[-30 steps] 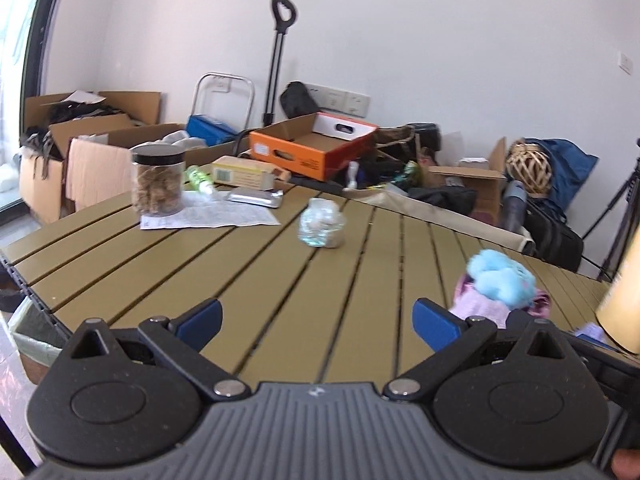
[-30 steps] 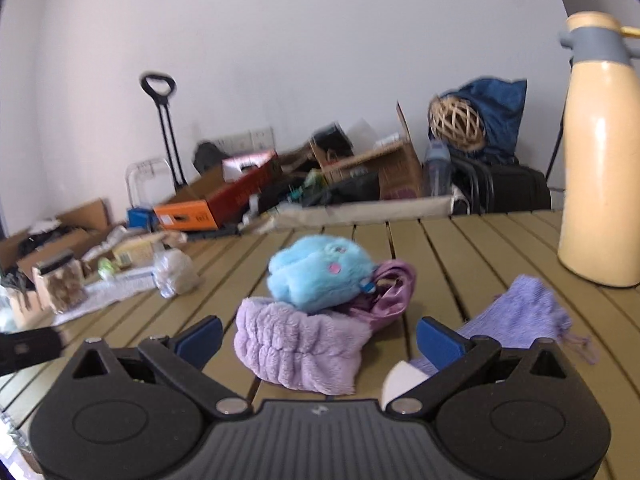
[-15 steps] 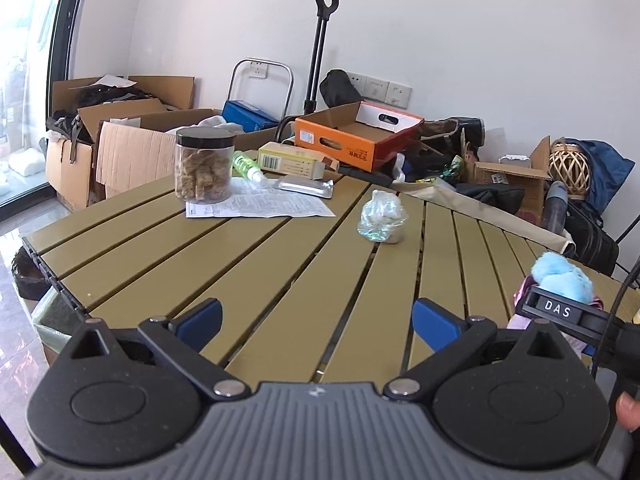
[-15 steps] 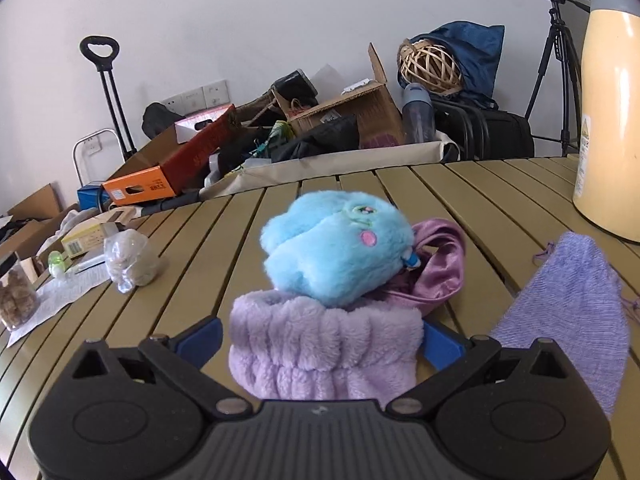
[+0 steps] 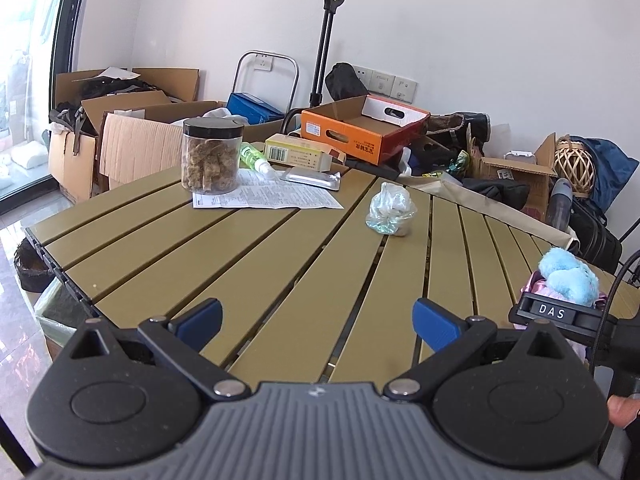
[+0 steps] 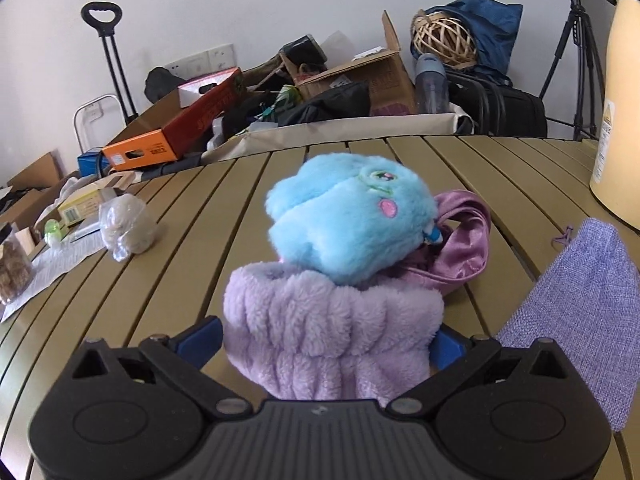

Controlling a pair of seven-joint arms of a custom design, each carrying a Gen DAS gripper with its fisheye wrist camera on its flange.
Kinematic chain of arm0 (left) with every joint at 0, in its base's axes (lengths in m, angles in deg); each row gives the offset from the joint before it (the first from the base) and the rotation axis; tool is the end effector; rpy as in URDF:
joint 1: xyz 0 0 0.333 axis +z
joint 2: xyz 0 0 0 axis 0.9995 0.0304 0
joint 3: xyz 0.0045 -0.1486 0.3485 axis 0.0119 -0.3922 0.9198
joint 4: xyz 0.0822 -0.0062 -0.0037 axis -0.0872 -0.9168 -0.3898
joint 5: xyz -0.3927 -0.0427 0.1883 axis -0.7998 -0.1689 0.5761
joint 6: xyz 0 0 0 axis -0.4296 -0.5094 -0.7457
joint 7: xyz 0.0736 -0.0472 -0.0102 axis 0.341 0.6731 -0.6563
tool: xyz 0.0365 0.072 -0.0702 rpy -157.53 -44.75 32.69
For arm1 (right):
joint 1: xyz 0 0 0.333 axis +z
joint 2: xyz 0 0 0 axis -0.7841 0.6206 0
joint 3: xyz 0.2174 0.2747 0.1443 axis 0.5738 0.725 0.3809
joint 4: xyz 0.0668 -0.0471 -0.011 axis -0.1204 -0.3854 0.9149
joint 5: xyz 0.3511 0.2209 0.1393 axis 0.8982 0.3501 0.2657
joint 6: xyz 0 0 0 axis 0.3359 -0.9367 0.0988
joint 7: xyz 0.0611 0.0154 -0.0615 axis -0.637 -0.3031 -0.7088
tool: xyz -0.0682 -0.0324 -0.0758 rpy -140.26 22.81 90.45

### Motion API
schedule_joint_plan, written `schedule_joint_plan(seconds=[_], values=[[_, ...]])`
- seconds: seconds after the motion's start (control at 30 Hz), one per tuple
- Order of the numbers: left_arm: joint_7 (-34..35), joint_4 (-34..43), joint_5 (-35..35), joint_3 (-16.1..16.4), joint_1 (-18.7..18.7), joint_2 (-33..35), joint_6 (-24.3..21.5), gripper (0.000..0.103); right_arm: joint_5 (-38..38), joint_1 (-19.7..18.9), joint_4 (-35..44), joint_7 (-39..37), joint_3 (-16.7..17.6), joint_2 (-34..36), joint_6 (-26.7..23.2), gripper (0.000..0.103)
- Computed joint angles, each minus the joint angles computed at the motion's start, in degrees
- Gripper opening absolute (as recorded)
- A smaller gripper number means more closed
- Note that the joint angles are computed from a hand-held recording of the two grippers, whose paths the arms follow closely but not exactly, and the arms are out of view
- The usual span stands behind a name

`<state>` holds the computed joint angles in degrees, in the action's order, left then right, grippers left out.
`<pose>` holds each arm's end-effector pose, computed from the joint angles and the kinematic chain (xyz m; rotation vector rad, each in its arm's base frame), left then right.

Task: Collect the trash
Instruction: 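Close the right gripper on the lilac fuzzy headband and lift it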

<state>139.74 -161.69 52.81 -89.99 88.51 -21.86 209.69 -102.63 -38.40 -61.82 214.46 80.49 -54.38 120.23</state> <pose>0.6537 -0.0898 0.6715 -1.7176 1.4900 -1.0621 0.7210 0.1699 0.6386 -1.3003 1.9561 -0.8094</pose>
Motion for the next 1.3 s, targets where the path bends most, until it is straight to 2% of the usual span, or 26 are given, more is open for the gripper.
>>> schedule_joint_plan(seconds=[0.17, 0.7, 1.03, 1.3], values=[[-0.1, 0.1, -0.5, 0.0, 0.1, 0.0, -0.4, 0.103, -0.7, -0.1, -1.2, -0.9, 0.0, -1.0, 0.1, 0.092], [3.2, -1.4, -3.9, -0.2, -0.7, -1.2, 0.5, 0.103, -4.6, -1.7, -10.4, 3.8, 0.3, -7.8, 10.2, 0.055], [5.9, -2.3, -6.3, -0.4, -2.2, -1.8, 0.9, 0.103, -10.7, -3.5, -15.4, 8.6, 0.6, -12.5, 17.0, 0.040], [7.7, -2.9, -8.1, -1.0, -3.7, -2.1, 1.3, 0.103, -17.0, -6.2, -18.6, 14.1, 1.4, -16.5, 18.5, 0.034]])
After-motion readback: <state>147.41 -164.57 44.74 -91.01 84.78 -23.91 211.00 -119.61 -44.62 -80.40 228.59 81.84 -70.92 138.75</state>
